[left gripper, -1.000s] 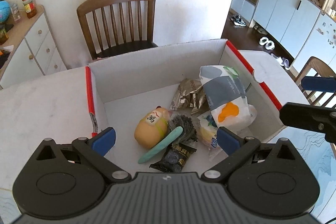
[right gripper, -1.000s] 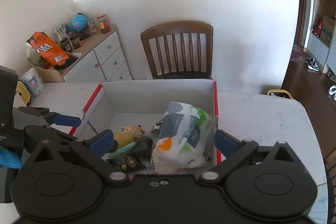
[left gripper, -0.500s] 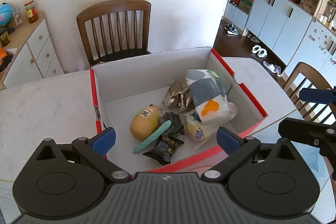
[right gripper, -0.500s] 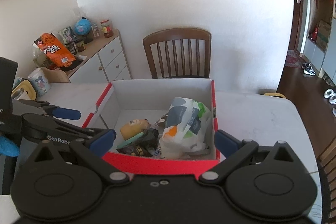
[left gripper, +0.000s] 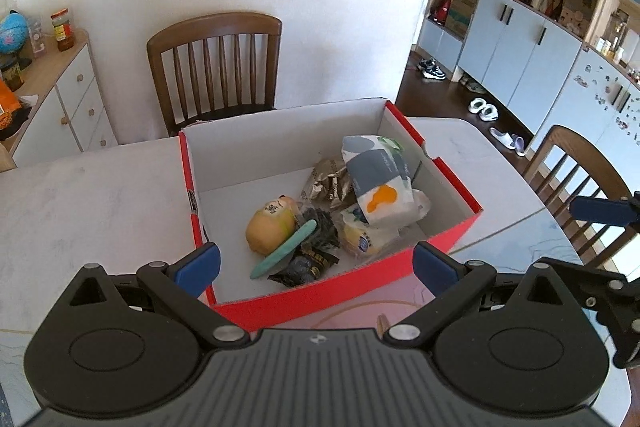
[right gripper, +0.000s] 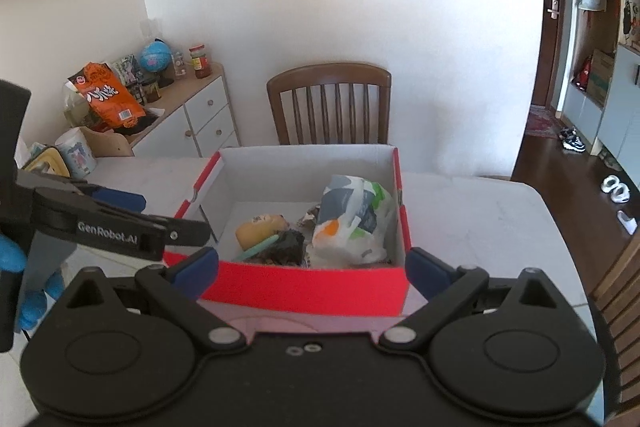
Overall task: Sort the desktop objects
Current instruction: 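Withdraw both tools upward from the red box toward the table items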
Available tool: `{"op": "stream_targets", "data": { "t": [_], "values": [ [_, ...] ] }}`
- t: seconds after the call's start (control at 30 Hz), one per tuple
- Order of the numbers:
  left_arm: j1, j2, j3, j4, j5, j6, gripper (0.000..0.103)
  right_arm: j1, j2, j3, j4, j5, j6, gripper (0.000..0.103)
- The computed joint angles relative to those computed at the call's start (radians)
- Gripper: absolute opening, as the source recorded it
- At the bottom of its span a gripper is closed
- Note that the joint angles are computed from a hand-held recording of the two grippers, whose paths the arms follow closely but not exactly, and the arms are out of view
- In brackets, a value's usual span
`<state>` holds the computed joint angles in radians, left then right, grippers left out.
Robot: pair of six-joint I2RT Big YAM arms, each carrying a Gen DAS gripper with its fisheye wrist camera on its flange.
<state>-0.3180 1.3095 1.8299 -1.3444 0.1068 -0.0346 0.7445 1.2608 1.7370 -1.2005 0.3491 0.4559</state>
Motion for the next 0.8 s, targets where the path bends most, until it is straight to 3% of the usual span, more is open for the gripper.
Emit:
{"op": "stream_targets", "data": {
  "t": [0.4, 0.8],
  "values": [
    [-0.024, -0.085, -0.080, 0.019, 0.017, 0.019, 0.103, 0.074, -0.052, -0.067, -0.028, 0.078, 0.089, 0.098],
    [-0.045, -0.217, -0.272, 0.122, 0.004, 0.044, 0.103, 0.165, -0.084, -0.153, -0.063, 0.147, 0.196, 0.093]
  ]
}}
